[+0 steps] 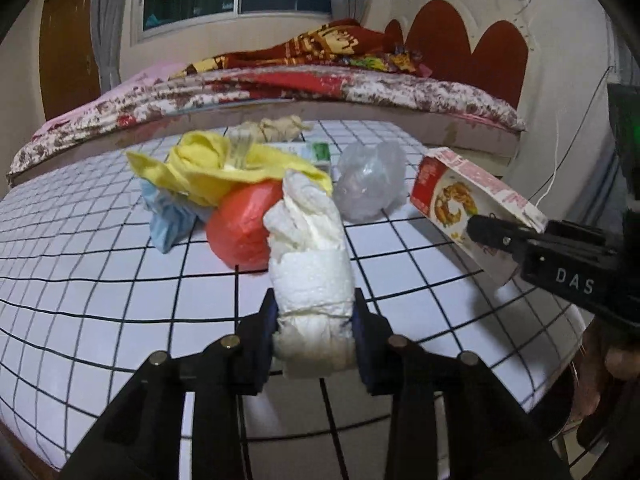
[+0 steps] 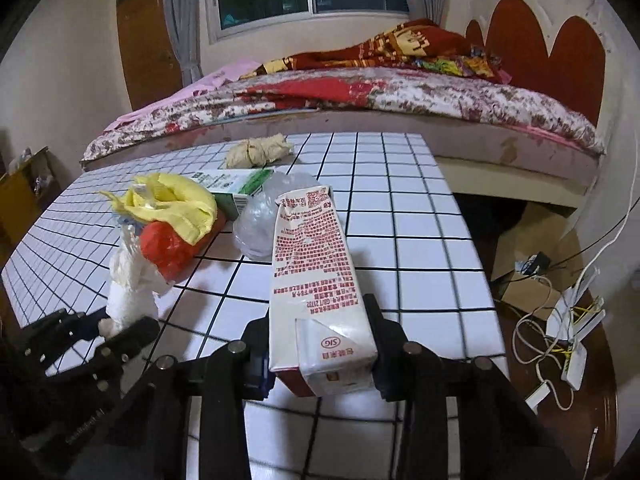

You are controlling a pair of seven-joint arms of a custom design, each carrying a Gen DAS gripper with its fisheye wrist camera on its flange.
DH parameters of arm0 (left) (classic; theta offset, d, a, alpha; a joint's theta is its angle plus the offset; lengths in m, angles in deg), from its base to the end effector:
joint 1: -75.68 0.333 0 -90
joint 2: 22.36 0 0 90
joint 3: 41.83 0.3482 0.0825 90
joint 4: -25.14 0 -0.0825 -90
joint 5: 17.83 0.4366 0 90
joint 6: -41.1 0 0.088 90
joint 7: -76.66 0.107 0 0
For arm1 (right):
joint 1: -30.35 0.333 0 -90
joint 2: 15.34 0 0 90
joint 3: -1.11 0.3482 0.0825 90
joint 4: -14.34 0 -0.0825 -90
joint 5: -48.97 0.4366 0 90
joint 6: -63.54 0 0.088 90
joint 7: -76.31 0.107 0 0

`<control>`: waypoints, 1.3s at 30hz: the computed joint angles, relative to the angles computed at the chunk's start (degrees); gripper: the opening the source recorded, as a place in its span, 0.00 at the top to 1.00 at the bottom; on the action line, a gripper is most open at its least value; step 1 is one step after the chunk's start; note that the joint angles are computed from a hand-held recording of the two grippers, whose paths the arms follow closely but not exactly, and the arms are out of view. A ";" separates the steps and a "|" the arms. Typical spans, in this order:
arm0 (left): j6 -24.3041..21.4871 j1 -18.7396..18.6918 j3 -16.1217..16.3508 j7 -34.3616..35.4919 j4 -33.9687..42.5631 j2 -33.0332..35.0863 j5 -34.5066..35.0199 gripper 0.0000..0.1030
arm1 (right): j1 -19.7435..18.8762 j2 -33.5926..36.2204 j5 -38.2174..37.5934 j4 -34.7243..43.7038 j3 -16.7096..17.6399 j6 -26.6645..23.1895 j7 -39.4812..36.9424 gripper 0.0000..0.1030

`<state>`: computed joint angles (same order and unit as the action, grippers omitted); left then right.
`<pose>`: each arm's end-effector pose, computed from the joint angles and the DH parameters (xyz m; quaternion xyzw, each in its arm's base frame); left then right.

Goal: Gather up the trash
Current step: 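Grasp the white tissue with the left tool while the right tool grasps the milk carton, carry toward bin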

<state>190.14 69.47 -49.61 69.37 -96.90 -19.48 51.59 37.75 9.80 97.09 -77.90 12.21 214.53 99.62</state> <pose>0.5986 -0.1681 0.4222 -0.7796 0.4619 -0.2416 0.3472 0.7486 0.2067 0.4415 -0.8443 0.3372 -0.1248 0.3972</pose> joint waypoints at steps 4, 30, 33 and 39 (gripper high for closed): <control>-0.05 -0.19 -0.39 -1.12 -0.99 -1.65 1.54 0.66 | -1.90 -2.99 3.91 -3.25 0.70 0.71 -4.57 0.62; 3.26 -4.57 -3.25 1.92 3.72 0.05 3.76 0.66 | -5.84 -13.38 14.61 -13.66 -7.99 2.05 -14.23 0.62; 4.22 -5.47 -3.11 3.00 4.85 1.32 3.37 0.66 | -6.84 -13.13 14.03 -13.50 -8.69 1.56 -12.53 0.62; 7.07 -7.65 -2.68 6.24 7.84 4.63 1.80 0.66 | -8.98 -12.86 13.80 -13.53 -9.58 1.94 -11.19 0.62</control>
